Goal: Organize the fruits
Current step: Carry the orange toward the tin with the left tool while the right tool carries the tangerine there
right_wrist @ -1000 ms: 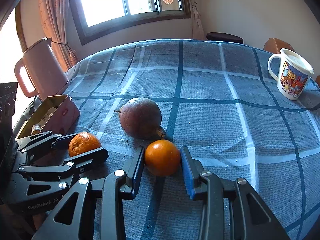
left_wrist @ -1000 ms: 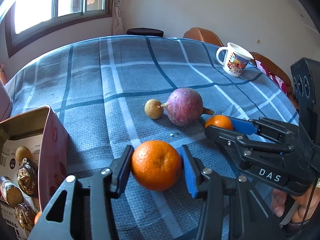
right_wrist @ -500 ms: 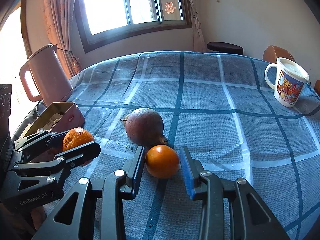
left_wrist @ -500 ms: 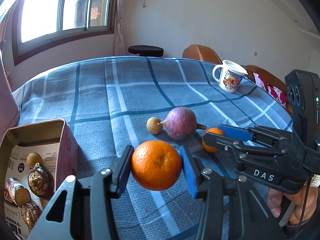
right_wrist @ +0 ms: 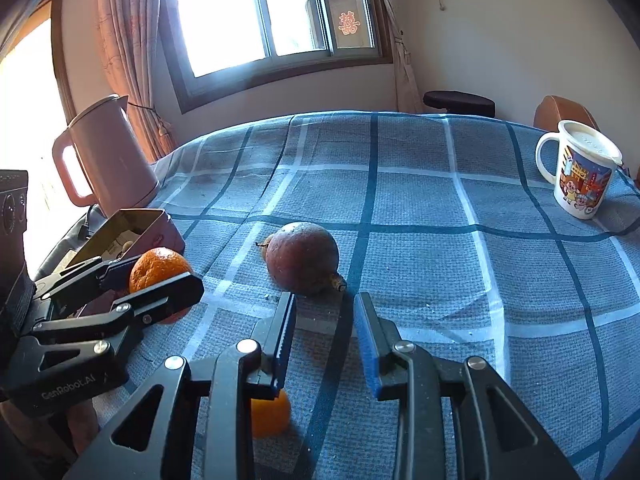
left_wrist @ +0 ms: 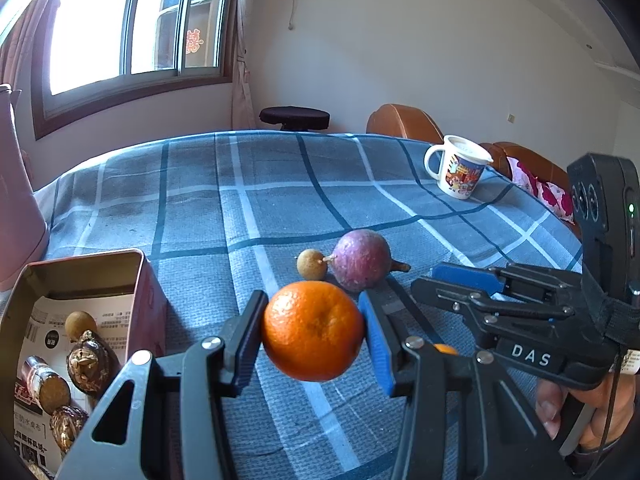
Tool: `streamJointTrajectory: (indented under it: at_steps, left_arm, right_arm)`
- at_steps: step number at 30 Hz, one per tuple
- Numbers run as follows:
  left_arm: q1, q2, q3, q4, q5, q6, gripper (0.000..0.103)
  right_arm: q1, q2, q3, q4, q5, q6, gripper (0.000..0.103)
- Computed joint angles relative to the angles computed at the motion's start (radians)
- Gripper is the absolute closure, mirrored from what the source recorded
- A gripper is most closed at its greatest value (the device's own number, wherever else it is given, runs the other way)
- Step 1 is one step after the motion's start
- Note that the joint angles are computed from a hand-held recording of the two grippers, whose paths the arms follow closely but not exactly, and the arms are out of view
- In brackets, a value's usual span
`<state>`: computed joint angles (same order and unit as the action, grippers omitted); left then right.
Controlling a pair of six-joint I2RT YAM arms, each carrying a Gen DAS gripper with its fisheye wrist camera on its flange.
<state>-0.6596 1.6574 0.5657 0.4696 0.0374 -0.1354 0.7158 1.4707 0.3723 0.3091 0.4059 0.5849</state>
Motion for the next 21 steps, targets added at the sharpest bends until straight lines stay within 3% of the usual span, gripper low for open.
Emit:
streamJointTrajectory:
  at_steps: [3,5,12,18,21]
  left_arm:
    - [-0.004,-0.023,-0.035,0.039,-0.022,-0.008,0.054]
    - [-0.015,-0.045,-0.067,0.081,-0.052,-0.011,0.054]
    - [0.003,-0.106,-0.155,0.175,-0.086,-0.039,0.054]
    - [0.021,-0.111,-0.157,0.168,-0.061,-0.041,0.054]
    - [0.012,-0.112,-0.161,0.175,-0.067,-0.035,0.054]
  right_arm:
    - [0.055,-0.041,-0.026,-0.021,0.044,0.031,0.055]
    - [0.100,-0.056,-0.030,-0.032,0.068,0.028,0.051]
    - [0.132,0.008,0.007,0.018,-0.052,-0.064,0.051]
    - [0.200,0.120,0.121,-0.092,-0.030,-0.099,0.051]
    - [0.160,0.105,0.095,-0.076,-0.062,-0.072,0.051]
